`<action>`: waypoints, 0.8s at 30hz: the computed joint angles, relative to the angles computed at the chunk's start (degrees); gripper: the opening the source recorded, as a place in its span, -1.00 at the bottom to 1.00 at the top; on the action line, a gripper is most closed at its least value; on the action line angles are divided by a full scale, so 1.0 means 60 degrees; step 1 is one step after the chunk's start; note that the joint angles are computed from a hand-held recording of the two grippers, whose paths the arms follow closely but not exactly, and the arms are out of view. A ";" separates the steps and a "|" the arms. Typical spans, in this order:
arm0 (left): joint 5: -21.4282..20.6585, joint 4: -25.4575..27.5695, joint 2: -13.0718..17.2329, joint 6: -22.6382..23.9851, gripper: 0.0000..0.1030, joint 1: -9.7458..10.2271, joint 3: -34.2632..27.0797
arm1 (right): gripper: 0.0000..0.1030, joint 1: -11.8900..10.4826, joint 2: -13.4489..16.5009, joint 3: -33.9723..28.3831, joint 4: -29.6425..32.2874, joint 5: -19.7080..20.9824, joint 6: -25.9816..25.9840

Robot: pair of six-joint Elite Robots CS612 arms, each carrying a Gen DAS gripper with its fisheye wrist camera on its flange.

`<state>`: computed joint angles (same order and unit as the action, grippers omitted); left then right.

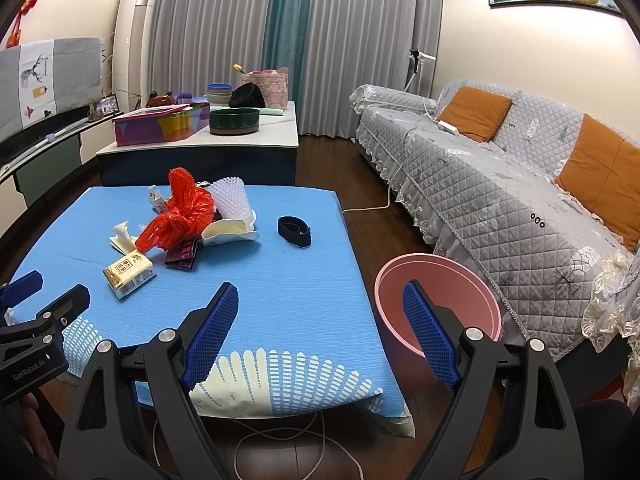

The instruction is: Collect trash

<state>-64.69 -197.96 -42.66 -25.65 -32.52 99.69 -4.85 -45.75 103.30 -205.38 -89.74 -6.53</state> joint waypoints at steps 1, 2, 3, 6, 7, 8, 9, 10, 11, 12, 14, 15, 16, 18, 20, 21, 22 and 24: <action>-0.0004 0.0001 0.0000 -0.0006 0.68 0.0002 -0.0001 | 0.61 0.0006 0.0009 0.0018 -0.0033 -0.0008 0.0002; 0.0003 0.0005 -0.0003 -0.0016 0.68 0.0000 -0.0001 | 0.61 0.0006 0.0009 0.0018 -0.0033 -0.0008 0.0002; 0.0004 0.0005 -0.0001 -0.0024 0.68 0.0000 0.0001 | 0.61 0.0006 0.0010 0.0013 -0.0027 -0.0003 0.0001; -0.0001 0.0001 -0.0004 -0.0033 0.68 -0.0003 0.0005 | 0.61 0.0011 0.0017 0.0017 -0.0036 -0.0012 0.0010; 0.0002 0.0010 -0.0013 -0.0038 0.68 -0.0001 0.0005 | 0.61 0.0012 0.0013 0.0013 -0.0020 -0.0013 0.0016; -0.0003 0.0020 -0.0016 -0.0038 0.68 0.0002 0.0005 | 0.61 0.0012 0.0013 0.0013 -0.0020 -0.0013 0.0016; -0.0012 0.0024 -0.0018 -0.0046 0.68 0.0004 0.0006 | 0.61 0.0019 0.0022 0.0011 -0.0020 -0.0009 0.0025; -0.0030 0.0032 -0.0022 -0.0065 0.68 0.0007 0.0010 | 0.61 0.0019 0.0021 0.0009 -0.0007 0.0001 0.0028; -0.0018 0.0028 -0.0017 -0.0060 0.68 0.0005 0.0005 | 0.61 0.0032 0.0037 0.0002 0.0006 0.0003 0.0036; -0.0012 0.0039 -0.0017 -0.0060 0.68 0.0007 0.0004 | 0.61 0.0040 0.0050 -0.0008 0.0034 0.0016 0.0042; -0.0042 0.0115 -0.0021 -0.0148 0.68 0.0027 -0.0010 | 0.60 0.0046 0.0057 -0.0034 0.0123 0.0064 0.0038; -0.0032 0.0152 -0.0023 -0.0184 0.68 0.0030 -0.0016 | 0.58 0.0050 0.0061 -0.0053 0.0170 0.0084 0.0034; -0.0026 0.0231 -0.0015 -0.0236 0.68 0.0047 -0.0046 | 0.53 0.0048 0.0063 -0.0068 0.0208 0.0106 0.0042; -0.0004 0.0368 0.0020 -0.0360 0.68 0.0084 -0.0126 | 0.51 0.0039 0.0064 -0.0118 0.0290 0.0166 0.0111; 0.0084 0.0580 0.0078 -0.0538 0.68 0.0138 -0.0263 | 0.44 0.0015 0.0085 -0.0193 0.0351 0.0256 0.0191; 0.0139 0.0679 0.0129 -0.0611 0.68 0.0160 -0.0350 | 0.39 -0.0003 0.0095 -0.0250 0.0423 0.0313 0.0213; 0.0198 0.0799 0.0172 -0.0693 0.68 0.0191 -0.0438 | 0.34 -0.0015 0.0113 -0.0325 0.0538 0.0378 0.0234; 0.0322 0.1044 0.0250 -0.0774 0.67 0.0239 -0.0598 | 0.24 -0.0053 0.0142 -0.0511 0.0836 0.0552 0.0265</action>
<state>-62.76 -191.70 -41.16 -30.30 -31.08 96.10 -5.17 -44.90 100.23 -200.37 -86.43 -4.94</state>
